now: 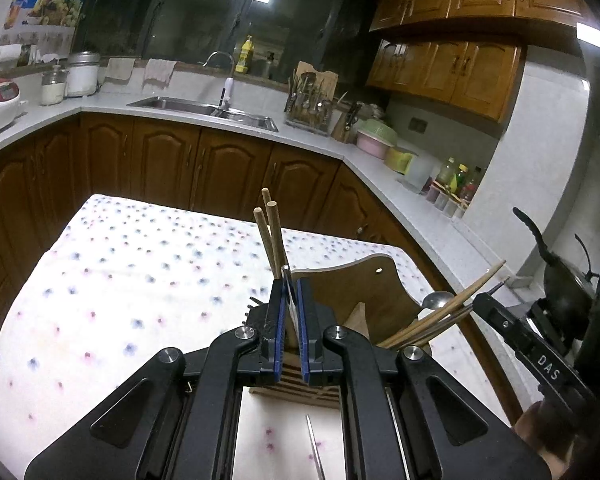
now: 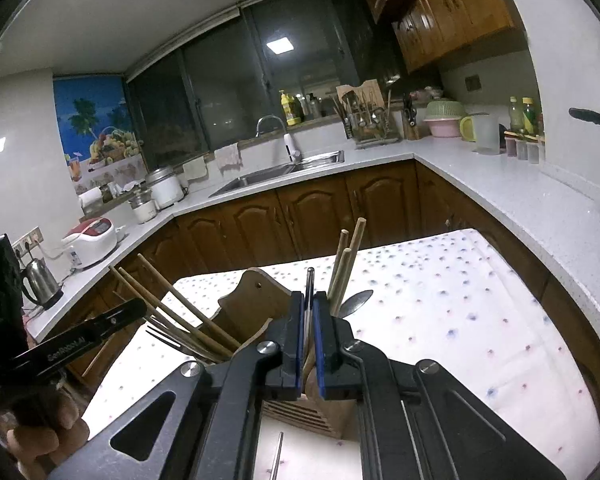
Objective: Organize utensils
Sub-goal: 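Lower both metal chopsticks upright into the holder, then open both tools to release the metal chopsticks into the holder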
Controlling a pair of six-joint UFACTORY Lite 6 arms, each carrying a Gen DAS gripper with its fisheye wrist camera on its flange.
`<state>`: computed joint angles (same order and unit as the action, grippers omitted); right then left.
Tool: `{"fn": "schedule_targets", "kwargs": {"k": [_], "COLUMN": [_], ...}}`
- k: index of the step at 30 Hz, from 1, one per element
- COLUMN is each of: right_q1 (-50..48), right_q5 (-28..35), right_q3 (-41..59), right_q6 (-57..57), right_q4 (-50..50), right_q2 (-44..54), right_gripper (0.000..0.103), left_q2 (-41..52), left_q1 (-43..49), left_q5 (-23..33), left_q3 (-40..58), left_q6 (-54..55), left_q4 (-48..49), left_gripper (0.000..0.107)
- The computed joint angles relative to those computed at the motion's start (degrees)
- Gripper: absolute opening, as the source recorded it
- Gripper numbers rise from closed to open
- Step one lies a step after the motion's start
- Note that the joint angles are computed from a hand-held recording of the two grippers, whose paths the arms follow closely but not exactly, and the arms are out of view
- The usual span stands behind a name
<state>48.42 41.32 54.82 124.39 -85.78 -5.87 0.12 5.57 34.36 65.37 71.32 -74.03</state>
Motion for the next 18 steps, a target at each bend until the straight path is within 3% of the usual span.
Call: {"fn": "schedule_targets", "kwargs": {"k": [14,18], "right_q1": [0.49,2.23], "right_q5": [-0.41,0.89], "right_q3": [0.28,-0.59], "right_q6": [1.09,2.88], "right_q4": [0.14,-0.24], "right_q2": [0.54,-0.7], "right_gripper": [0.006,0.016], "left_q2": [-0.03,-3.12], "left_q1": [0.48,2.46], "left_q5": [0.52,1.85], "left_q3": [0.45,-1.3], "left_q6": [-2.61,-2.29], "left_q4": [2.57,1.67], "left_gripper": [0.008,0.037]}}
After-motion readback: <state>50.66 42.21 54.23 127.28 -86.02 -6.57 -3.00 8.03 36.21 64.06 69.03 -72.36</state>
